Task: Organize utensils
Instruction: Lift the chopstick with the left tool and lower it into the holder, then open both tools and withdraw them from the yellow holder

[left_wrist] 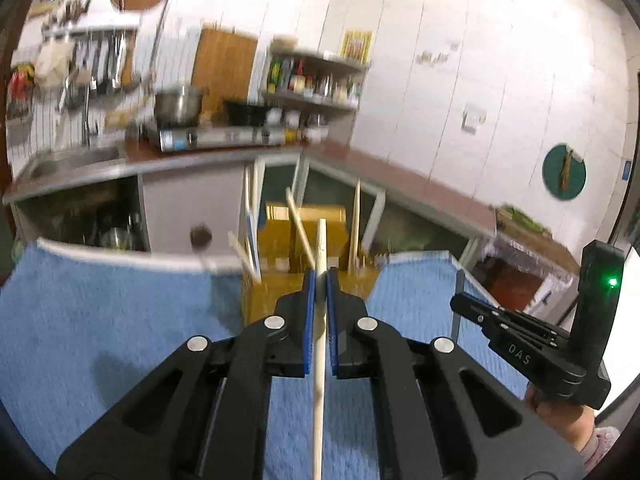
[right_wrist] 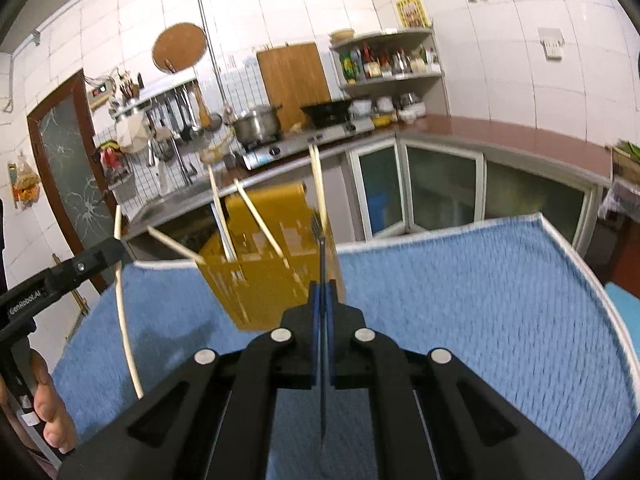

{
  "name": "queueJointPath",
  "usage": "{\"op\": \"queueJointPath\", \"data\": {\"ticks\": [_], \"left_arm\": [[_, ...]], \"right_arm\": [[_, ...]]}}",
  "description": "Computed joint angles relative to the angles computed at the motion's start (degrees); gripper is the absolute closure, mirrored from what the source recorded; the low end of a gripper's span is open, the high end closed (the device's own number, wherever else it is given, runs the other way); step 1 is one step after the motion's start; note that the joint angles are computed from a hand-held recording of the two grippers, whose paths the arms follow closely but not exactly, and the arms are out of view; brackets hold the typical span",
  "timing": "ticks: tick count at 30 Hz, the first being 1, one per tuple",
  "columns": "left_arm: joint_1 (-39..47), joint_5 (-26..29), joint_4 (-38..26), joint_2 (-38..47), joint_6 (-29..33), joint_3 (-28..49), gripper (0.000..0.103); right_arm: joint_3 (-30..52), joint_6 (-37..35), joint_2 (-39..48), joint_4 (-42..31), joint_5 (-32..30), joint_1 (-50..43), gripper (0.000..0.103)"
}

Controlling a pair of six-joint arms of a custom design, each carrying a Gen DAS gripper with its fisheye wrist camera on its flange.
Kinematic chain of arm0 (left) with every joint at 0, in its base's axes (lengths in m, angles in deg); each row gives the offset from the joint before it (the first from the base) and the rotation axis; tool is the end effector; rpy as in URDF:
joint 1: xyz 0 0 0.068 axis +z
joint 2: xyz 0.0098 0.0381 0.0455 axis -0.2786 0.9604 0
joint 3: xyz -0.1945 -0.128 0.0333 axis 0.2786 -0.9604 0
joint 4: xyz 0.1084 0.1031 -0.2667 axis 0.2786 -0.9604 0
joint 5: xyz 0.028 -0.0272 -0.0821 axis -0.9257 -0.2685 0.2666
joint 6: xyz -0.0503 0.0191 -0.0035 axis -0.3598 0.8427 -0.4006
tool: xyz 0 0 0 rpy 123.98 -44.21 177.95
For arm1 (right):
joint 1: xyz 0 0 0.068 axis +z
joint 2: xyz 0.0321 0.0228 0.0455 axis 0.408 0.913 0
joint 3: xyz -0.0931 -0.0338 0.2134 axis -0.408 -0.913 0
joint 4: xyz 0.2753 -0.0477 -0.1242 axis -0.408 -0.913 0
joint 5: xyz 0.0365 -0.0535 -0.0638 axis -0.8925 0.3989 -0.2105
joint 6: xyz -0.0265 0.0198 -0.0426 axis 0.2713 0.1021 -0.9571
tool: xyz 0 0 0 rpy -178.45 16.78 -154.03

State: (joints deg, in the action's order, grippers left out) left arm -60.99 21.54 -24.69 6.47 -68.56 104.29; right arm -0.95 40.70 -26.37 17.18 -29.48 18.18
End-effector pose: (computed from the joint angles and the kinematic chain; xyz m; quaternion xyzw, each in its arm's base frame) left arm 0.1118 -0.0763 0.2862 -0.1167 0.8240 -0.0402 0.5529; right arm 0.2427 -0.0016 0.2190 -0.1762 0.8282 0.2589 0.4647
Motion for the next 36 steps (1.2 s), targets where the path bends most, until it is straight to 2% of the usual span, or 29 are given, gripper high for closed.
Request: {"op": "queueJointPath", "data": {"ticks": [2, 5, 10, 15, 20, 27, 33, 36], "left_arm": [[1.74, -0.64, 3.71, 0.2, 4.99, 1.25, 0.099], [7.68, 3.13, 10.01, 1.55, 11.26, 2.91, 0.099], [16.37, 7.25, 21.44, 7.83, 19.5, 5.43, 0.099], [23.87, 12.67, 33.86, 14.68, 23.69, 6.59, 0.099], [26.69, 13.58, 46.33, 21.39, 28.34, 5.98, 0.099], [30.44, 15.76, 56.83, 26.5, 29.72, -0.3, 0.099], [32.92, 18.44, 59.41, 26.45, 28.16, -5.83, 0.099], [33.8, 19.33, 58.33, 25.33, 27.82, -7.81, 0.099]], "right_arm": [[2.12, 2.2, 0.48, 1.7, -0.03, 0.9, 0.1], [4.89, 6.09, 2.05, 5.35, 0.32, 2.33, 0.1], [9.02, 14.2, 7.63, 17.06, 2.71, 6.39, 0.1], [12.7, 19.34, 14.0, 28.05, 6.37, 10.63, 0.1], [15.46, 21.24, 20.67, 35.73, 10.01, 14.09, 0.1], [15.83, 19.35, 30.38, 42.85, 12.1, 16.84, 0.1], [15.04, 15.08, 35.25, 44.18, 11.01, 16.87, 0.099], [13.65, 12.13, 35.73, 44.18, 11.04, 16.91, 0.098]]}}
